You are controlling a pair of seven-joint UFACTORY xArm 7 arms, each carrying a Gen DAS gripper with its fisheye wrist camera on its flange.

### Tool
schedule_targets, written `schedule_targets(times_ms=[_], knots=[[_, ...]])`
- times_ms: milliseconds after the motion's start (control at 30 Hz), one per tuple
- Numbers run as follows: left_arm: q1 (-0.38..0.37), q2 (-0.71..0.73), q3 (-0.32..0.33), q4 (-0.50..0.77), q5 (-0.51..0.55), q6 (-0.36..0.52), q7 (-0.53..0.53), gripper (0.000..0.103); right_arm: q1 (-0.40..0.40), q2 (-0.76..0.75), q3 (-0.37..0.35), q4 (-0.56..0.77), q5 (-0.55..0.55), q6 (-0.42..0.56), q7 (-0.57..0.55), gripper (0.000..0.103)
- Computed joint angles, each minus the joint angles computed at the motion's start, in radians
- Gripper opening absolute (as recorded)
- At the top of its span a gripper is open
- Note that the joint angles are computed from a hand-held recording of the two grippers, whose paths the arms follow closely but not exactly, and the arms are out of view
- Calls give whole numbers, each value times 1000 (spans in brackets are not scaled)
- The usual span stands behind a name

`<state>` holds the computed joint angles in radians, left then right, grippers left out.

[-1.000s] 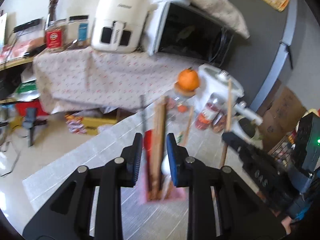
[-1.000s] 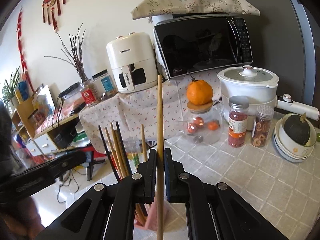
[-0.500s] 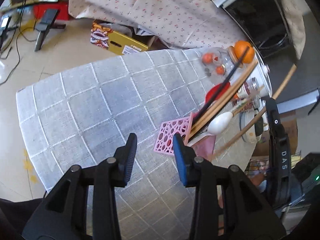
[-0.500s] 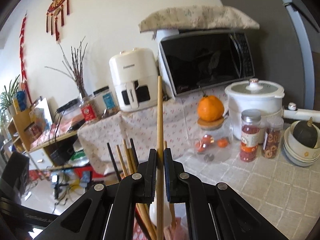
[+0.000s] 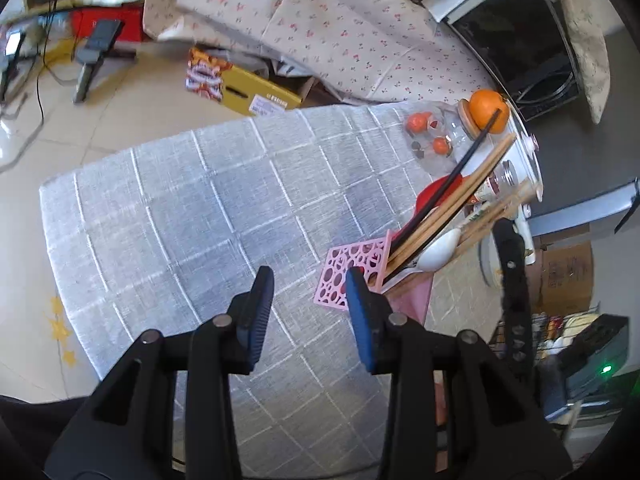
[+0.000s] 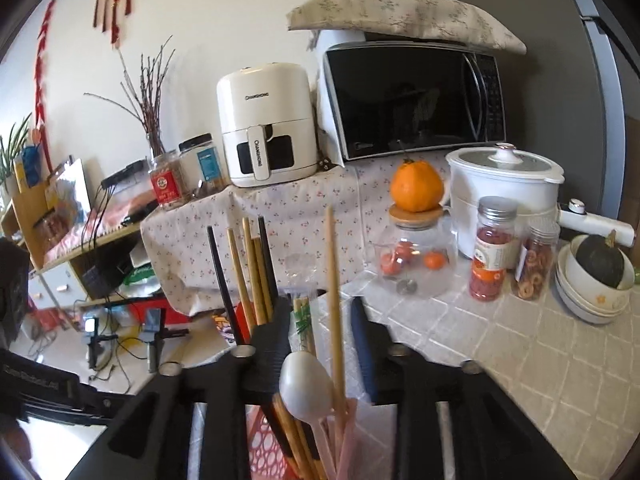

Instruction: Organize utensils

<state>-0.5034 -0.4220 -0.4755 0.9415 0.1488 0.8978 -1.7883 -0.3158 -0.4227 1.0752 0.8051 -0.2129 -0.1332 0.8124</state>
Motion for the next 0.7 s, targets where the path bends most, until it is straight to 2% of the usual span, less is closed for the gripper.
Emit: schedule_targets(times_ms=[100,200,233,267,333,467,533,600,667,700], knots=[[7,30,-28,59,56,78,14,39,193,15,-190,-26,7,33,-34,41],[2,75,-54,133,115,170,29,39,435,23,-411,-29,5,132,-109,43],[-4,86,-58,150,132,193,32,41,490,18,-459,-32,6,151,-123,46],[-9,102,-66,175,155,226,35,45,575,6,-531,-35,17,193,-159,47],[-25,126,-75,215,194,277,43,52,690,-16,-623,-44,40,245,-212,50],[-68,185,-90,306,280,397,61,62,804,-78,-694,-59,85,365,-272,57],[-94,207,-89,347,320,446,70,66,835,-109,-711,-64,107,417,-295,60],[-116,229,-97,387,378,506,56,68,845,-150,-717,-75,119,445,-310,64],[-143,256,-111,435,453,570,50,79,826,-203,-704,-84,116,475,-302,70],[-159,270,-112,455,482,585,60,80,814,-230,-697,-89,113,488,-295,73]])
